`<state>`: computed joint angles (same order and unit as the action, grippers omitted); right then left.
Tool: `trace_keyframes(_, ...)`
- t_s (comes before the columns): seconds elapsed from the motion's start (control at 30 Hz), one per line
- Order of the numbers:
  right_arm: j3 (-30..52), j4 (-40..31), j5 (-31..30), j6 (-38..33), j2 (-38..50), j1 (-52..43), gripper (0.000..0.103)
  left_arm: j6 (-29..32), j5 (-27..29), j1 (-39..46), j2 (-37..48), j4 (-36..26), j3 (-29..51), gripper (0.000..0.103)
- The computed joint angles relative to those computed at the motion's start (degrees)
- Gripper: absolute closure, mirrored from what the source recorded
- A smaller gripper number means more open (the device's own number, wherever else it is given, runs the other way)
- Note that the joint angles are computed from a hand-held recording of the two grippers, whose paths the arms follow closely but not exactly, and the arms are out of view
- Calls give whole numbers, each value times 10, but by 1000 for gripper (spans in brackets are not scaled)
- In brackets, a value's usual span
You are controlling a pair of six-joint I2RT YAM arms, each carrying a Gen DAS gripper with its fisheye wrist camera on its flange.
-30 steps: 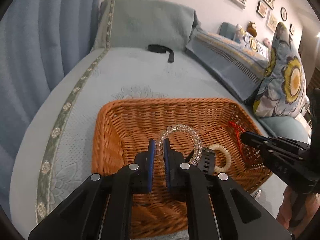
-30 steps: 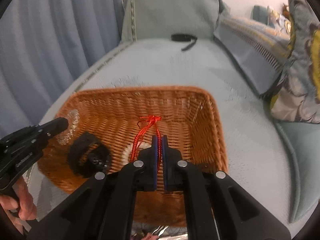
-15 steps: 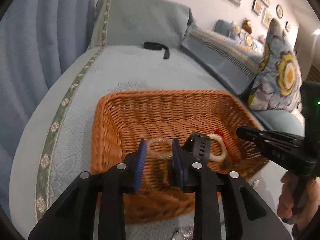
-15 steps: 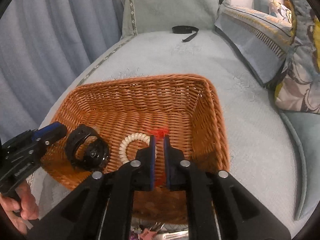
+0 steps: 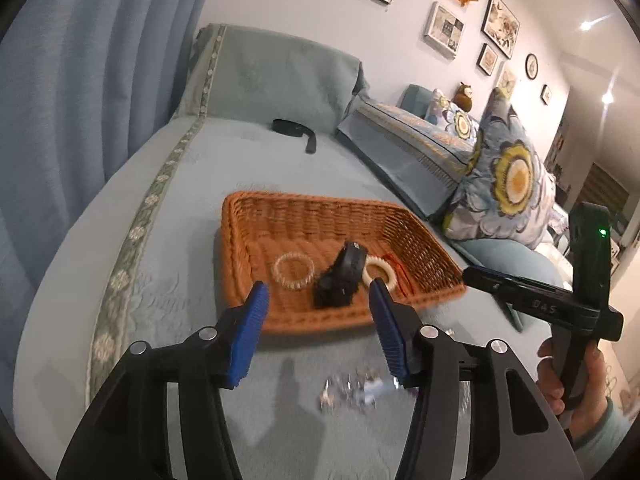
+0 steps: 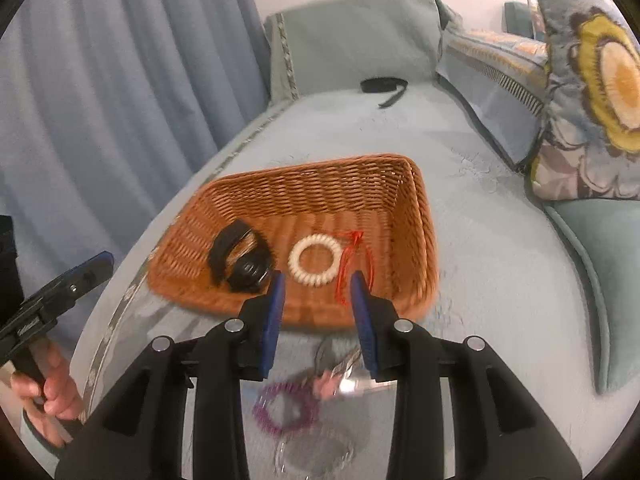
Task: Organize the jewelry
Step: 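Withdraw both grippers from the basket back toward the jewelry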
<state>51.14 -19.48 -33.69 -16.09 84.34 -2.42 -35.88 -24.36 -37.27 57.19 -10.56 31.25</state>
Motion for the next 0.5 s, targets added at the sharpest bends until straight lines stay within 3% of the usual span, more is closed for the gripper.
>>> trace_keyframes(0.23, -103, -28, -41, -79, -75, -81, 72, -83, -51, -91, -58, -36, -64, 52)
trace_keyframes(0.4, -166, -21, -26, -122, -85, -105, 72, -129, -54, -123, -60, -23, -105, 52)
trace_keyframes(0.5, -192, 20, 19, -106, -78, -81, 72, -128, -30, -113, -31, 2, -118, 53)
